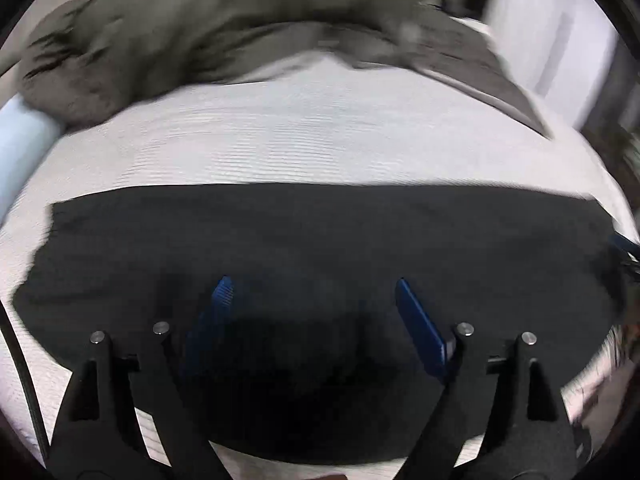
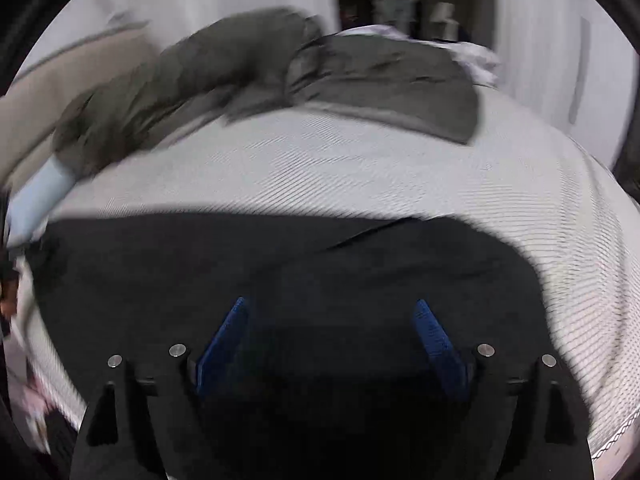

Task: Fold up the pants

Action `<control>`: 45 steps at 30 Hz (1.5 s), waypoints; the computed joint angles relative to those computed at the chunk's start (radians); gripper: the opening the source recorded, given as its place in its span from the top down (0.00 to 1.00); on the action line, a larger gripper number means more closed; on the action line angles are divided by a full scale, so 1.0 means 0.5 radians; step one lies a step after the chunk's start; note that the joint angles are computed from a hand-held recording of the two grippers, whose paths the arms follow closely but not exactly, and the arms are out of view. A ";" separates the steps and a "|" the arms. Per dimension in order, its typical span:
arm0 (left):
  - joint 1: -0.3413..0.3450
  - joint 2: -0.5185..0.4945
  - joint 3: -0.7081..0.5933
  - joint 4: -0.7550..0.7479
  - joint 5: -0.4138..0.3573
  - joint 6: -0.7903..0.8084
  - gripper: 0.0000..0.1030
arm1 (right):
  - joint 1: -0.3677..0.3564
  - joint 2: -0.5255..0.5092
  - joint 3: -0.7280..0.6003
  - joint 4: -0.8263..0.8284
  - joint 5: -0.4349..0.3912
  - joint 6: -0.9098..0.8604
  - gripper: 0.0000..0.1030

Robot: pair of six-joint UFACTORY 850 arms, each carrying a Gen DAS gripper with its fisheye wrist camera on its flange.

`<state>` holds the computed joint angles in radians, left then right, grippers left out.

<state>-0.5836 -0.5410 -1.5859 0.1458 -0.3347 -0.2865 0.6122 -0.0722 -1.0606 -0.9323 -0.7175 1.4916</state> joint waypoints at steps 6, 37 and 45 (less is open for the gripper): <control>-0.238 -0.012 0.080 -0.247 0.159 0.294 0.01 | 0.196 -0.226 -0.195 0.126 0.099 -0.235 0.15; -0.425 -0.129 -0.001 0.205 0.070 -0.041 0.01 | 0.358 -0.270 -0.213 -0.068 -0.386 0.171 0.10; -0.392 -0.079 0.093 0.306 0.073 -0.261 0.01 | 0.320 -0.369 -0.213 -0.055 -0.297 0.124 0.09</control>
<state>-0.7797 -0.5805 -1.5397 0.2990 -0.2980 -0.4170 0.7720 -0.2567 -1.1673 -0.9599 -0.8659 1.5538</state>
